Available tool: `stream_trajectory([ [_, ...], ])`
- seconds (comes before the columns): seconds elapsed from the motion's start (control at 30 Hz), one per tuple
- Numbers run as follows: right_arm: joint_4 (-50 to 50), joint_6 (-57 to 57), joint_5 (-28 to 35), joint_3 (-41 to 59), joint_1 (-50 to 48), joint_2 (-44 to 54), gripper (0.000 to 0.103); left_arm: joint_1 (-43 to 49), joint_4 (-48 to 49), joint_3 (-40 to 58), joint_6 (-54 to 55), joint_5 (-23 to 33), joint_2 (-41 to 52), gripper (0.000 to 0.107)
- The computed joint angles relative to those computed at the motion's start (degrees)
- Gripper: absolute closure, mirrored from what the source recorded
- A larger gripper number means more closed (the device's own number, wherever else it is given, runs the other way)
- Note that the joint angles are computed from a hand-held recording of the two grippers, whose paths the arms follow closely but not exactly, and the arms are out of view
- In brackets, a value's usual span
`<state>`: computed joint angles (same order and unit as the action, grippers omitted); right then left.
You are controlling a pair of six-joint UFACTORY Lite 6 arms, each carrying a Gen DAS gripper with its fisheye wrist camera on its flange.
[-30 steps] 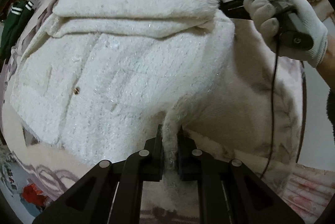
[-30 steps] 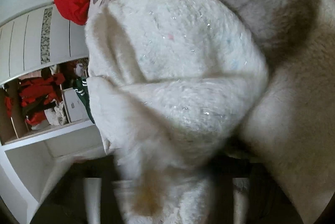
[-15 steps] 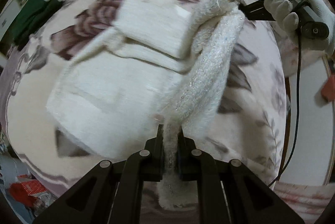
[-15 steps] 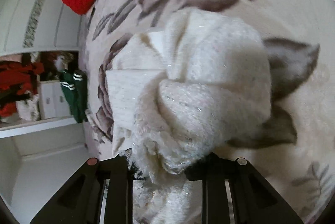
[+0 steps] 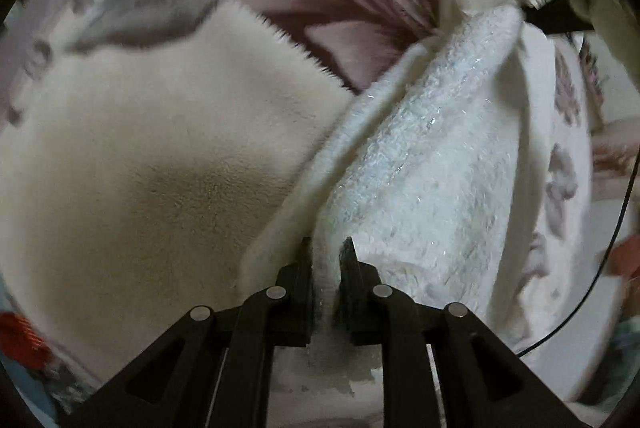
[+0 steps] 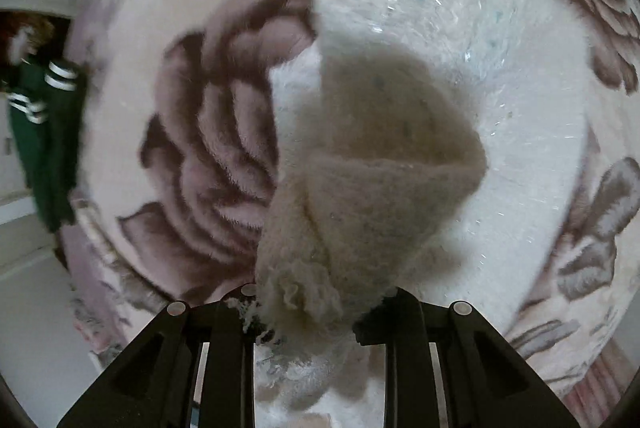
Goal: Fold large clothes
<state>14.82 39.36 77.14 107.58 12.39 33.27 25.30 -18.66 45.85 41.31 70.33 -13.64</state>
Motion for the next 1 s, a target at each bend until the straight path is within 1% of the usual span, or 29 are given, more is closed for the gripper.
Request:
stream_trajectory([
  [0.03,0.03,-0.73,1.02,2.05,0.35,1.56,0.061,1.05,-0.63,1.60,0.53,1.75,2.02,0.094],
  [0.07,1.04,-2.08,1.33,2.69,0.19,1.58,0.047,1.85,-0.70,3.34,0.92,3.41,3.48,0.091],
  [0.1,3.08,-4.17,0.43,0.92,-0.51,-0.52,0.041,2.10,-0.54,4.91,1.37,4.85,3.79,0.089],
  [0.13,5.12,-6.00,-0.34,-0.98,-1.49,-2.77,0.033,2.12,-0.28,6.25,1.67,5.36,3.97,0.079],
  [0.17,8.08,-8.10,-1.53,-4.78,-3.13,-6.81,0.032,2.47,0.15,8.31,2.73,6.30,3.28,0.059],
  [0.2,10.86,-9.70,-2.36,-9.53,-5.24,-11.70,0.032,2.49,0.49,10.59,3.08,7.28,3.33,0.043],
  [0.23,12.97,-10.59,-2.41,-14.21,-7.73,-16.96,0.032,2.35,0.74,12.70,3.07,7.65,3.32,0.019],
  [0.27,14.51,-11.52,-1.69,-18.57,-10.77,-22.36,0.031,1.72,1.10,15.12,2.69,7.74,3.29,0.017],
  [0.33,15.11,-13.39,1.01,-25.42,-17.31,-31.63,0.031,-1.03,0.83,19.66,1.84,6.84,5.67,0.017],
  [0.37,13.96,-14.11,2.88,-27.92,-20.65,-35.66,0.031,-4.56,0.19,23.03,-0.07,6.64,7.81,0.017],
  [0.43,9.61,-17.68,7.50,-32.33,-29.85,-43.20,0.031,-10.97,-0.53,27.41,-3.69,3.94,13.03,0.017],
  [0.47,8.21,-20.53,8.39,-34.30,-34.14,-45.39,0.031,-16.09,-0.88,31.30,-6.63,2.07,16.77,0.017],
  [0.53,6.53,-28.06,9.71,-37.73,-45.69,-48.52,0.031,-22.66,-2.49,38.93,-8.74,-1.09,24.62,0.017],
  [0.6,5.87,-33.72,8.16,-40.47,-54.79,-48.38,0.031,-28.69,-2.50,47.16,-10.45,-2.78,32.98,0.017],
  [0.63,6.14,-36.46,6.78,-42.03,-58.96,-47.83,0.031,-32.42,-0.39,51.88,-12.73,-4.47,38.35,0.017],
  [0.67,6.64,-38.02,5.49,-43.65,-61.16,-47.72,0.031,-35.33,1.41,55.56,-15.14,-4.98,42.84,0.017],
  [0.73,7.61,-41.39,2.55,-47.20,-65.48,-47.03,0.031,-38.34,3.48,62.62,-18.33,-3.50,51.06,0.017],
  [0.77,7.68,-42.78,1.73,-48.01,-67.08,-46.21,0.031,-38.96,2.39,65.08,-18.61,-2.71,54.44,0.018],
  [0.8,7.78,-44.32,0.73,-49.41,-68.42,-45.74,0.031,-39.00,-1.10,65.95,-17.94,-2.53,56.42,0.024],
  [0.83,8.14,-44.58,-0.92,-51.60,-67.85,-45.94,0.031,-38.18,-5.97,65.14,-15.46,-2.07,56.33,0.062],
  [0.87,8.32,-46.01,-1.89,-53.59,-68.44,-45.93,0.031,-38.23,-9.40,63.98,-13.74,-1.31,55.58,0.086],
  [0.9,8.43,-47.16,-2.54,-55.12,-69.06,-45.82,0.031,-38.58,-10.60,61.71,-12.31,-2.71,53.29,0.086],
  [0.93,8.99,-46.51,-3.87,-57.76,-67.83,-46.70,0.031,-37.54,-14.20,59.88,-8.73,-2.33,51.79,0.093],
  [0.97,9.20,-46.56,-4.72,-60.27,-67.92,-47.43,0.031,-36.03,-20.19,59.00,-5.50,0.46,50.48,0.094],
  [1.0,9.34,-47.62,-5.20,-61.93,-69.28,-47.27,0.031,-33.47,-26.19,60.14,-3.45,5.09,51.13,0.094],
])
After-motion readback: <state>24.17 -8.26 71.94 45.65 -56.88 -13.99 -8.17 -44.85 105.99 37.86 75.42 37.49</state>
